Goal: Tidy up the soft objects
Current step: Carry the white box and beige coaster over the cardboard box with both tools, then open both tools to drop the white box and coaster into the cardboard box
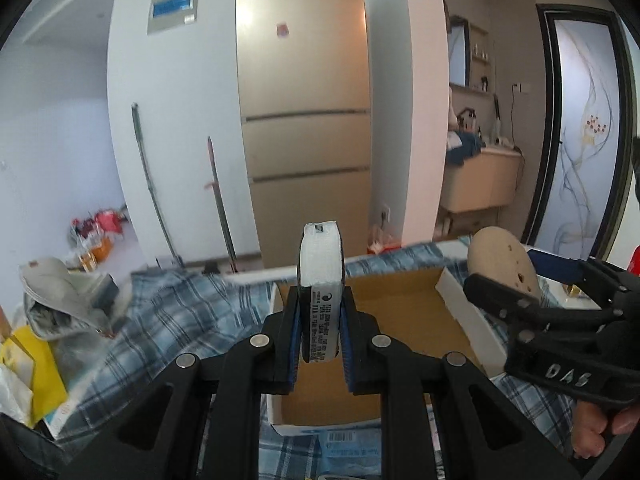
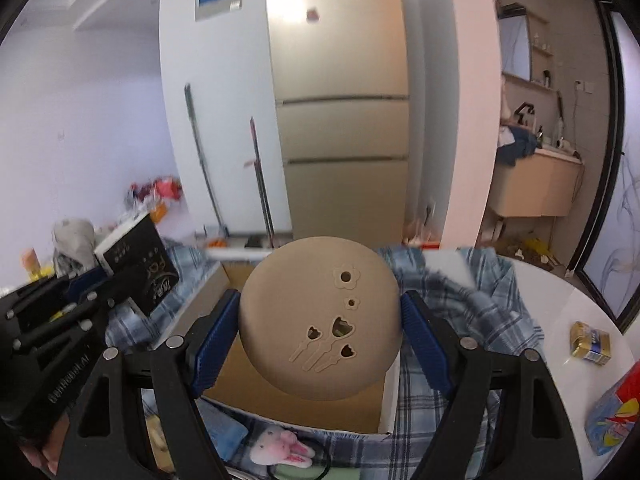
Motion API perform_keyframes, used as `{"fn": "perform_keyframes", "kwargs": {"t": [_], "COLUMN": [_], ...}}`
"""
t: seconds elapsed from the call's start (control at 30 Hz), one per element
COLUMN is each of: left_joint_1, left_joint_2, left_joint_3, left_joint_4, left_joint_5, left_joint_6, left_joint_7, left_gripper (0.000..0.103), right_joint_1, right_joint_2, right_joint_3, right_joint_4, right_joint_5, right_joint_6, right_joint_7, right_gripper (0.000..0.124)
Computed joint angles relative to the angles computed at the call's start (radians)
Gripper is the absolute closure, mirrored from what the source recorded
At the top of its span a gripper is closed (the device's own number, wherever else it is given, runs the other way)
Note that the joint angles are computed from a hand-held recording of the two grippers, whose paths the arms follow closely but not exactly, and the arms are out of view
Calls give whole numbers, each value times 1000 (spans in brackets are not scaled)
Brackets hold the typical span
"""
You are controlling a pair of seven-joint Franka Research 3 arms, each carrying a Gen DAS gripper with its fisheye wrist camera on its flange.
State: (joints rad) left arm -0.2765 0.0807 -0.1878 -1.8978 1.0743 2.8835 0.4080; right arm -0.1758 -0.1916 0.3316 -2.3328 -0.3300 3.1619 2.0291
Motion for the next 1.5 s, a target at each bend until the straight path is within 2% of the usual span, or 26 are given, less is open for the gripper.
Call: {"fn": "perform_keyframes", "kwargs": {"t": [0.03, 0.07, 0.1, 0.13, 0.17, 0.2, 0.37, 0.5, 0.6, 0.63, 0.73, 0.83, 0.87, 0.93, 1.0, 1.03, 1.07, 1.17, 1.3, 1.43, 1.5], "left_joint_1": [8, 14, 15, 8, 5, 4, 4, 0, -12, -14, -30, -31, -30, -31, -41, -49, -49, -32, -31, -37, -35], "left_joint_2": [3, 7, 16, 28, 35, 40, 84, 111, 120, 119, 108, 103, 101, 99, 94, 90, 82, 71, 63, 30, 0], "left_joint_3": [0, -1, -7, -9, -6, -4, -17, -27, -17, -13, 8, 10, 10, 12, 22, 32, 38, 29, 25, 29, 23], "left_joint_4": [-9, -18, -17, -6, -4, -9, 9, 32, 39, 36, 23, 19, 19, 18, 18, 18, 11, 0, -2, -17, -31], "left_joint_5": [-32, -70, -118, -138, -144, -159, -340, -467, -494, -496, -455, -436, -432, -422, -379, -338, -304, -298, -252, -144, -92], "left_joint_6": [21, 37, 23, -19, -25, -18, -59, -113, -132, -129, -110, -102, -100, -97, -103, -108, -94, -63, -61, -51, -54], "left_joint_7": [23, 54, 102, 128, 135, 150, 328, 446, 468, 469, 418, 403, 399, 390, 344, 299, 261, 250, 220, 132, 78], "left_gripper": [85, 85, 85, 85, 85, 85, 85, 85, 85, 85, 85, 85, 81, 74, 46, 43, 42, 42, 42, 42, 42], "right_joint_1": [-46, -56, -32, 27, 102, 146, 175, 268, 276, 284, 313, 323, 326, 327, 327, 326, 324, 321, 306, 270, 255], "right_joint_2": [9, 17, 32, 49, 68, 76, 107, 129, 146, 154, 164, 161, 158, 158, 159, 158, 155, 149, 137, 114, 87], "right_joint_3": [40, 48, 29, -19, -81, -117, -155, -232, -253, -263, -284, -292, -294, -294, -295, -296, -297, -298, -292, -271, -263], "right_joint_4": [7, 14, 24, 31, 45, 48, 70, 94, 109, 114, 121, 115, 110, 110, 112, 110, 108, 99, 91, 86, 72], "right_joint_5": [-45, -83, -70, -8, 77, 133, 13, 189, 57, 55, 123, 105, 115, 102, 93, 84, 73, 73, 33, -106, -135], "right_joint_6": [-14, -34, -58, -85, -114, -134, -192, -244, -268, -275, -291, -283, -274, -267, -267, -263, -258, -228, -202, -186, -163], "right_joint_7": [26, 47, 27, -33, -114, -166, -98, -238, -142, -145, -208, -203, -214, -202, -194, -182, -169, -170, -129, -7, 22], "right_gripper": [45, 45, 45, 45, 45, 45, 45, 45, 45, 45, 45, 43, 43, 42, 42, 41, 39, 36, 35, 35, 35]}}
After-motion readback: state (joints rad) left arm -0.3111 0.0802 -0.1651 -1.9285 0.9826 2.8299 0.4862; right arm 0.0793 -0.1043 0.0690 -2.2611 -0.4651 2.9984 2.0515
